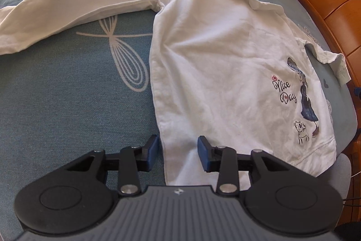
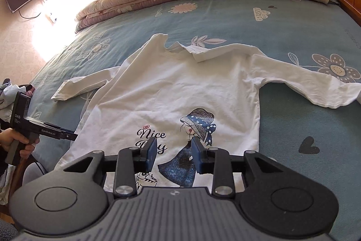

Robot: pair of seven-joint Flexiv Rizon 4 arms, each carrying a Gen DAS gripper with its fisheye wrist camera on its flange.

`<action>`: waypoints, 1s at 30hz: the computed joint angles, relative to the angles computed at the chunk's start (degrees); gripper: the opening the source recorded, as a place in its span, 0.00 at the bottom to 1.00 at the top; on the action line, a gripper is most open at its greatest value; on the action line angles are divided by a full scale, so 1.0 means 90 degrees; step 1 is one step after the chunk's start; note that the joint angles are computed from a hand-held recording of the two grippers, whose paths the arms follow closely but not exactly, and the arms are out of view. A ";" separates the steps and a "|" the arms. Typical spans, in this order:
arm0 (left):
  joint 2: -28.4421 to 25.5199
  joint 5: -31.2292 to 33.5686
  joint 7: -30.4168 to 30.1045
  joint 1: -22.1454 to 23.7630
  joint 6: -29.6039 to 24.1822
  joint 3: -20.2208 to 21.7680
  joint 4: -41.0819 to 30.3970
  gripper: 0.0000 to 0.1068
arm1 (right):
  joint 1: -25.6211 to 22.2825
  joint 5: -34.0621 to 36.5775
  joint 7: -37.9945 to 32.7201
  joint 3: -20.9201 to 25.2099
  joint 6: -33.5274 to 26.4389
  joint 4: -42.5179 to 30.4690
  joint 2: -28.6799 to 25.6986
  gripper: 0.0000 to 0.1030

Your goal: Fold clothes

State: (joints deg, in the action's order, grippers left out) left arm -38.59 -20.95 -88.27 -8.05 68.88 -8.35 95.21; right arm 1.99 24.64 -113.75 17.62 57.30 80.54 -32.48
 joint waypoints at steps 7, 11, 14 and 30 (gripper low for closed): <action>0.0257 0.0233 -0.0350 -0.0401 0.0446 0.0377 0.0447 0.01 | -0.0044 0.0229 -0.0071 0.0062 0.0201 0.0451 0.0304 0.40; 0.0464 0.0735 -0.0717 -0.0529 0.0179 0.0757 0.0344 0.01 | -0.0068 0.0338 -0.0118 0.0092 0.0264 0.0592 0.0423 0.40; 0.0555 0.1374 -0.1151 -0.0815 -0.0443 0.1279 0.0054 0.02 | -0.0081 0.0422 -0.0204 0.0108 0.0280 0.0706 0.0511 0.44; -0.0587 0.2180 -0.1606 -0.1333 -0.0975 0.1556 -0.1641 0.57 | 0.1252 -0.0771 0.0743 -0.0431 0.0885 0.0670 -0.0329 0.62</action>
